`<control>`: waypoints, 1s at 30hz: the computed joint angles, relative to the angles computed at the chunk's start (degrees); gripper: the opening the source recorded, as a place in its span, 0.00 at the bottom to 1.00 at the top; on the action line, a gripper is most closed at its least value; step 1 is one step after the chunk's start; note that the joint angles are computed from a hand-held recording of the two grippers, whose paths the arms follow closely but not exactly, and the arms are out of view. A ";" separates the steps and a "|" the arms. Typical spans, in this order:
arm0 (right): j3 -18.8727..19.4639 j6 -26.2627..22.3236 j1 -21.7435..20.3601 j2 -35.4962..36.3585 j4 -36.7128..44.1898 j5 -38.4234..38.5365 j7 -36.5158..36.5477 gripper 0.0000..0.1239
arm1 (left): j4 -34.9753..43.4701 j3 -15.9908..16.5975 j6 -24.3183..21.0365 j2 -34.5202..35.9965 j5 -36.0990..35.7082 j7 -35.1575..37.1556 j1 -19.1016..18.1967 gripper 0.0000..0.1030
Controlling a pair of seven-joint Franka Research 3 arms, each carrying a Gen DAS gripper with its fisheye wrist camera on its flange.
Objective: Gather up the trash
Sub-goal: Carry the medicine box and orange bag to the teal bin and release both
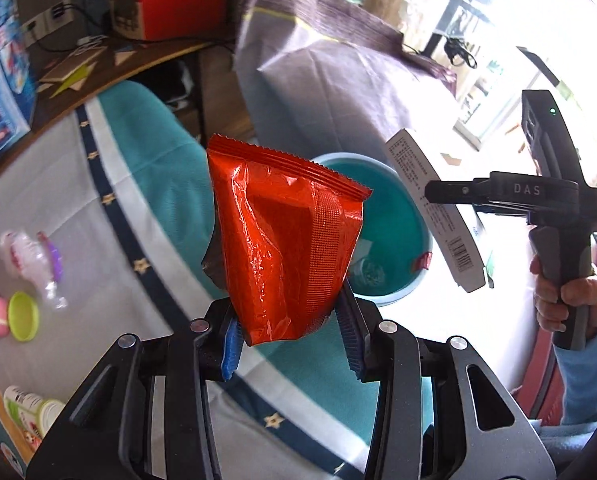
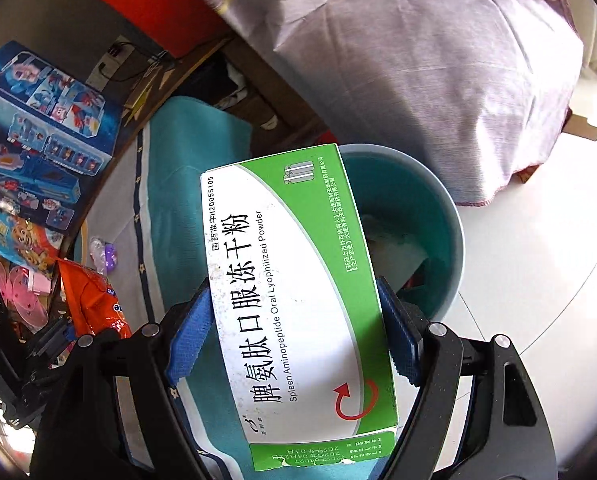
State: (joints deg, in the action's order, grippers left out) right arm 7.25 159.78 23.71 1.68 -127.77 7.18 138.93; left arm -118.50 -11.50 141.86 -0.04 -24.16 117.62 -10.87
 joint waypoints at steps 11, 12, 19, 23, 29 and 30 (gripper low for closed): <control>-0.52 -0.27 -1.59 4.12 0.84 10.30 -10.57 0.60 | 6.56 -2.76 -2.16 7.43 4.42 -3.87 -0.66 0.41; -0.50 -0.17 -1.77 4.56 1.05 11.38 -11.43 0.60 | 7.19 -2.97 -2.41 8.11 4.84 -4.24 -0.65 0.41; -0.68 0.39 -2.31 4.45 -0.04 16.20 -13.78 0.62 | 9.82 -4.36 -3.15 11.16 7.39 -6.30 -0.73 0.41; -0.88 0.61 -2.19 3.66 -1.19 15.93 -13.13 0.63 | 10.71 -4.84 -3.74 12.32 7.96 -6.96 -0.60 0.41; -1.17 1.86 -2.37 1.86 -3.38 15.44 -11.29 0.66 | 11.86 -5.53 -4.37 13.67 9.50 -7.67 -1.00 0.41; -1.22 2.02 -2.40 1.60 -3.62 15.12 -10.76 0.66 | 12.31 -5.64 -4.58 14.15 9.76 -7.69 -1.11 0.41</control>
